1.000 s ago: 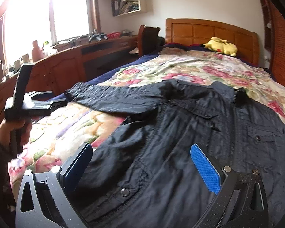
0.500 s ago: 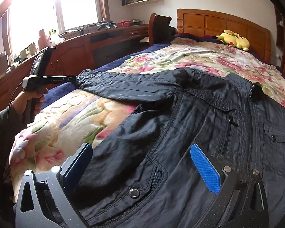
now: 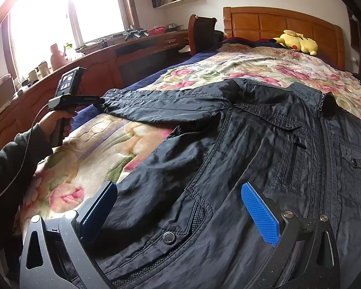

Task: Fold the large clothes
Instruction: 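Move the left tool to the jacket sleeve cuff and close on it, then lift the sleeve with the left tool and fold it across the jacket body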

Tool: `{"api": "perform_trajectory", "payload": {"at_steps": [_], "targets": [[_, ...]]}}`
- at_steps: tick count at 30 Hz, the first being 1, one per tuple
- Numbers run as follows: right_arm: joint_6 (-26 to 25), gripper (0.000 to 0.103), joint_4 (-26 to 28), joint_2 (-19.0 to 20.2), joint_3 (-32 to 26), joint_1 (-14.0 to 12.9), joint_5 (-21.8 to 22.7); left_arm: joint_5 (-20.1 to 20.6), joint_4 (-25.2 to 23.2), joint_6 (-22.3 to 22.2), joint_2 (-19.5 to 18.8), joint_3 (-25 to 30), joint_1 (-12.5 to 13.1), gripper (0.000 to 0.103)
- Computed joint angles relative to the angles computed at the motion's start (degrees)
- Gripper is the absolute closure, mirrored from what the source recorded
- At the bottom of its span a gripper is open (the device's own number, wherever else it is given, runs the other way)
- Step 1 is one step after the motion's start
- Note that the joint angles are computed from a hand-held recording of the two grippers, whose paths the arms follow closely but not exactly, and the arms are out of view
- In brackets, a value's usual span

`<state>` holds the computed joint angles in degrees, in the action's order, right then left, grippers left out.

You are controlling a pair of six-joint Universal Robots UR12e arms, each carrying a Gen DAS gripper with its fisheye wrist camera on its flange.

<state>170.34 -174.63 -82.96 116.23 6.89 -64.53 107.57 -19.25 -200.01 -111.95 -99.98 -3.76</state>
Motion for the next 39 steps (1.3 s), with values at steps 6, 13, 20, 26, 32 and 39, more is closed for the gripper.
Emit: {"api": "perform_trajectory", "payload": {"at_steps": [6,13,20,26,32,39], "targets": [[0.3,0.000,-1.3,1.2,-0.6,0.9,-1.2,-3.3,0.2,-0.5,-0.2,0.1,0.4,0.091],[0.4,0.000,-3.4,-0.1,0.5,0.0,-1.3,-2.9,-0.5,3.0,1.7,0.9,-1.8,0.101],[-0.1,0.000,-5.4,-2.3,2.8,-2.0,-0.7,-1.4,-0.1,7.9,3.1,3.5,-7.0,0.101],[0.6,0.000,-6.6,-3.1,3.6,-4.2,-2.3,-1.8,0.1,12.0,2.1,7.5,-12.2,0.101],[0.6,0.000,-7.5,-3.3,3.8,-5.3,-4.0,-4.4,0.7,14.8,0.5,11.0,-16.7,0.101],[1.6,0.000,-8.7,-4.0,4.2,-6.1,-6.5,-8.8,2.4,16.4,-1.2,14.4,-20.4,0.101]]}}
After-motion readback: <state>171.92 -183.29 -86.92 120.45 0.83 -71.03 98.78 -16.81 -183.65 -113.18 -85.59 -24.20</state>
